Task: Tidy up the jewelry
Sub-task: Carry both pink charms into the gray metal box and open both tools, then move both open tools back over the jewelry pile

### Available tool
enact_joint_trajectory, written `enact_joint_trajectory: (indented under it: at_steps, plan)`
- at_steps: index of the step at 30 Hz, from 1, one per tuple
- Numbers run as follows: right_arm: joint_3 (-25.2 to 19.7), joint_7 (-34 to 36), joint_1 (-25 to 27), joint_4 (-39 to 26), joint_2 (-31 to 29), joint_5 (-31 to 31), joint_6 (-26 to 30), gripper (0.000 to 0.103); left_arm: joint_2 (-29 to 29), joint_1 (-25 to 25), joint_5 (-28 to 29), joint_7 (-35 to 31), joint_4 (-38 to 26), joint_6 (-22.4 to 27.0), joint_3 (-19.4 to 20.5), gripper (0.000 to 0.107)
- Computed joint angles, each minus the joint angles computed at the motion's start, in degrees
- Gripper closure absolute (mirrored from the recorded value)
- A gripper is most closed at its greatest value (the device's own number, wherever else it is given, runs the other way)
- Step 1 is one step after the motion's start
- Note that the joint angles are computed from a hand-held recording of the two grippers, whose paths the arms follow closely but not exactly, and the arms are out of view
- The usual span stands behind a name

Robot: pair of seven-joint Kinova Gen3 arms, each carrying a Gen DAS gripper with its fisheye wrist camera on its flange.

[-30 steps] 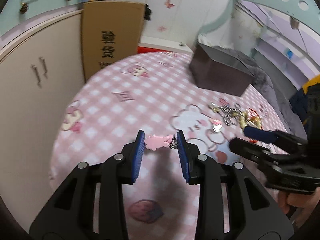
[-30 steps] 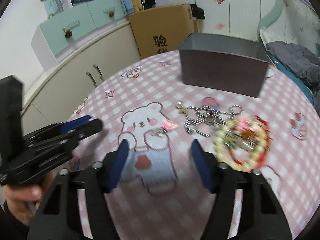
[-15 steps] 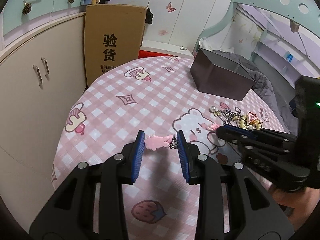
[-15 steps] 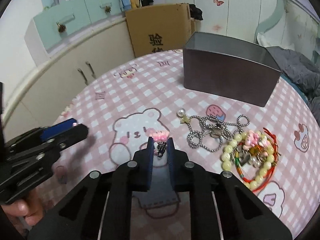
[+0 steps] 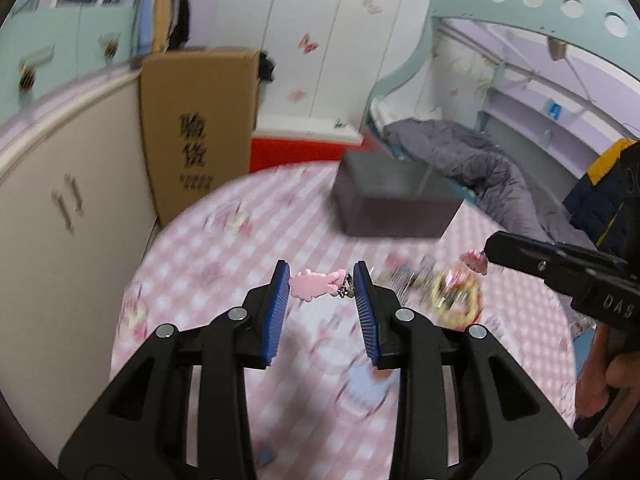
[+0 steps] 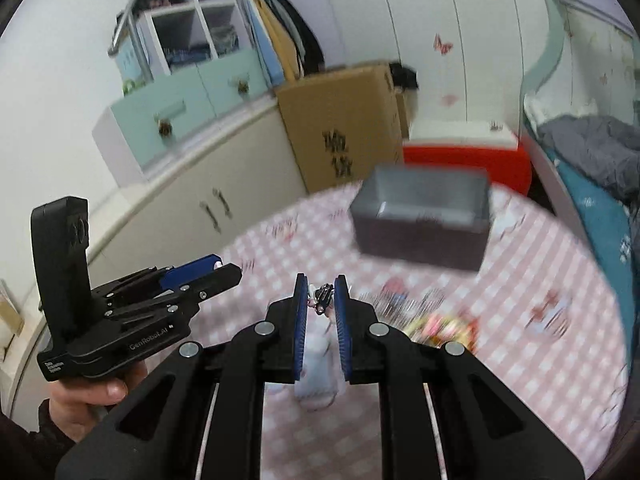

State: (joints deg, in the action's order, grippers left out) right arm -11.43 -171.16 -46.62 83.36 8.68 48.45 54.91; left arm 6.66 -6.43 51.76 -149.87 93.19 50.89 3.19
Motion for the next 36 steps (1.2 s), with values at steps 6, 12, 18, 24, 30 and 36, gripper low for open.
enact_joint_trajectory:
  at_steps: [6,12,18,24,30,36]
  plan:
    - [1.18,6.97,4.19,-3.78,-2.30,0.43,0.67,0.091,4.02,3.20,-1.88,4.41,-11.57,-0.44,3.64,0.075]
    - [3.07,14.11,11.13,-5.53,-1.78,-6.82,-4.57,0.091,12.56,7.68,-9.89,14.84,-26.78,3.50,6.54,0.075]
    - [4.04,20.18,17.84,-5.63,0.06,-16.87,-8.73,0.090,19.87,12.79,-20.39,24.59,-37.45,6.66,7.75,0.074]
    - [3.89,12.11,19.81,-3.30,0.65,-15.21,-8.85,0.041,20.29,15.29,-27.48,29.70,-36.12,0.90,7.18,0.015]
    - [8.51,-1.37,12.61,2.58,-3.55,-5.71,-8.50,0.008,16.63,12.65,-28.32,31.85,-30.79,-3.65,7.75,0.014]
    - [2.28,-5.64,13.79,2.56,-5.21,-0.23,-2.61,0.008,10.73,8.55,-23.67,26.60,-22.43,-8.62,9.13,0.014]
